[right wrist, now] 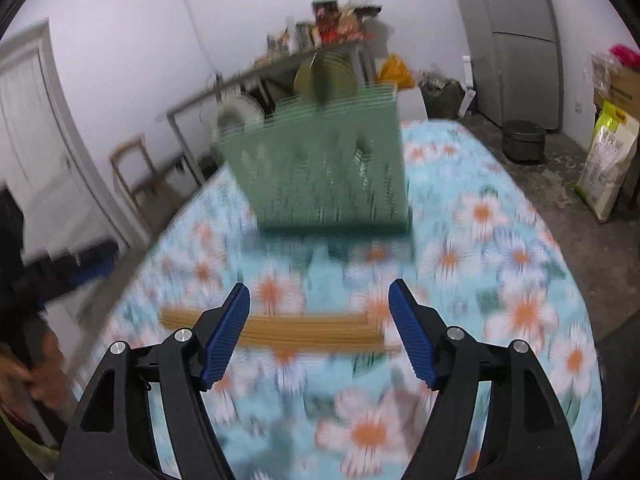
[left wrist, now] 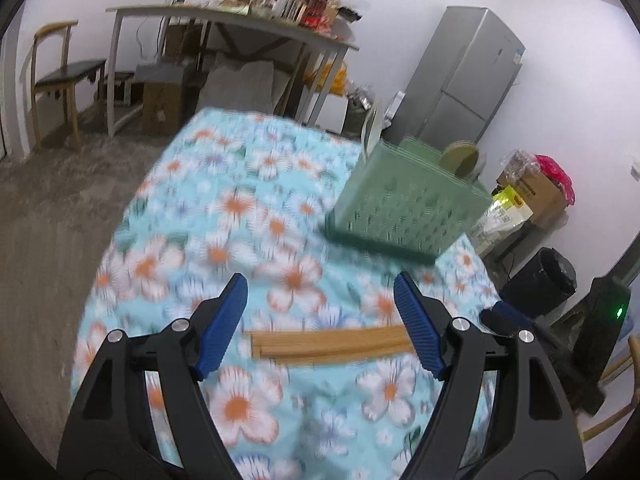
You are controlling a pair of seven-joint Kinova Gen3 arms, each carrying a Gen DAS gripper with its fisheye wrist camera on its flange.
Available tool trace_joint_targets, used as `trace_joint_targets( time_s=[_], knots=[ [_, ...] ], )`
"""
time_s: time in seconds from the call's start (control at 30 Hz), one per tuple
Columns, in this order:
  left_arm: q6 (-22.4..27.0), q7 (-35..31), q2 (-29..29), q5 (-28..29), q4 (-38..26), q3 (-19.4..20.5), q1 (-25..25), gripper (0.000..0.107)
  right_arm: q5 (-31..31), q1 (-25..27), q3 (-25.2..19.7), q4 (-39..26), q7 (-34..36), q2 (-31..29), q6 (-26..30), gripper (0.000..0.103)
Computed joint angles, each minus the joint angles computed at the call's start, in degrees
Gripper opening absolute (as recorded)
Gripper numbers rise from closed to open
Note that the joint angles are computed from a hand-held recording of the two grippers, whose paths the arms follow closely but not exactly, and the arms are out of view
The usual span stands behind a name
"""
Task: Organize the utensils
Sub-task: 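Move the left tool to the wooden chopsticks and grasp one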
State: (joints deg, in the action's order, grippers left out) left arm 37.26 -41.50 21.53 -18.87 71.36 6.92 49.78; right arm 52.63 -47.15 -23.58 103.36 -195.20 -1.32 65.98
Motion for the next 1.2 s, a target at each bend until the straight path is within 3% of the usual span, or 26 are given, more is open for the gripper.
trace_joint_targets(
  time_s=[0.13, 0.23, 0.33, 0.53, 0.63, 0.7, 0.73, 0.83, 1.0, 1.1, 1.2],
  knots=[
    [-1.78, -0.04, -0.43, 3.35, 4.23, 9.1, -7.14, 0.071, -1.31, -2.87, -1.11, -0.61, -0.01, 2.23, 3.37, 0.07],
    [-5.59, -3.58, -0.04, 10.32, 8.1, 17.06, -14.76, 0.059, -1.7, -4.39, -0.85, 1.66, -2.62, 1.94, 2.14, 0.07],
    [-12.49, -5.64, 1.73, 17.31, 12.59, 25.02, -22.43, 0.048, -2.48, -4.58, -0.61, 3.55, -4.64, 1.41, -0.33, 0.07],
    [-26.47, -5.38, 8.9, 31.29, 19.83, 40.95, -37.3, 0.044, -3.12, -3.56, -0.56, 4.99, -5.14, 0.29, -3.59, 0.07],
    [-33.43, -7.56, 11.42, 38.28, 23.79, 45.95, -41.8, 0.028, -3.43, -2.95, -0.71, 5.21, -4.12, 0.06, -4.84, 0.07],
    [-36.54, -9.43, 10.9, 42.94, 25.08, 44.1, -40.25, 0.019, -3.61, -2.7, -0.84, 5.48, -4.07, -0.01, -5.34, 0.07],
    [-36.7, -10.57, 10.0, 45.26, 25.13, 41.67, -38.38, 0.014, -3.96, -2.4, -0.69, 5.94, -4.04, -0.31, -6.4, 0.07],
    [-34.96, -14.43, 6.96, 52.21, 24.44, 33.7, -32.22, 0.01, -4.6, -1.57, -0.75, 6.91, -4.04, -0.91, -8.05, 0.07],
    [-29.66, -20.6, 1.84, 62.15, 24.12, 20.43, -23.06, 0.009, -4.44, -0.35, -1.29, 7.86, -4.85, -1.81, -9.17, 0.07],
    [-26.04, -19.31, -1.63, 64.68, 25.24, 12.47, -18.62, 0.009, -4.38, 0.21, -1.67, 8.17, -5.11, -2.07, -9.58, 0.07],
    [-24.37, -20.74, -4.12, 70.69, 27.52, 4.82, -13.88, 0.009, -4.44, 0.61, -1.83, 8.2, -4.75, -2.01, -10.13, 0.07]
  ],
)
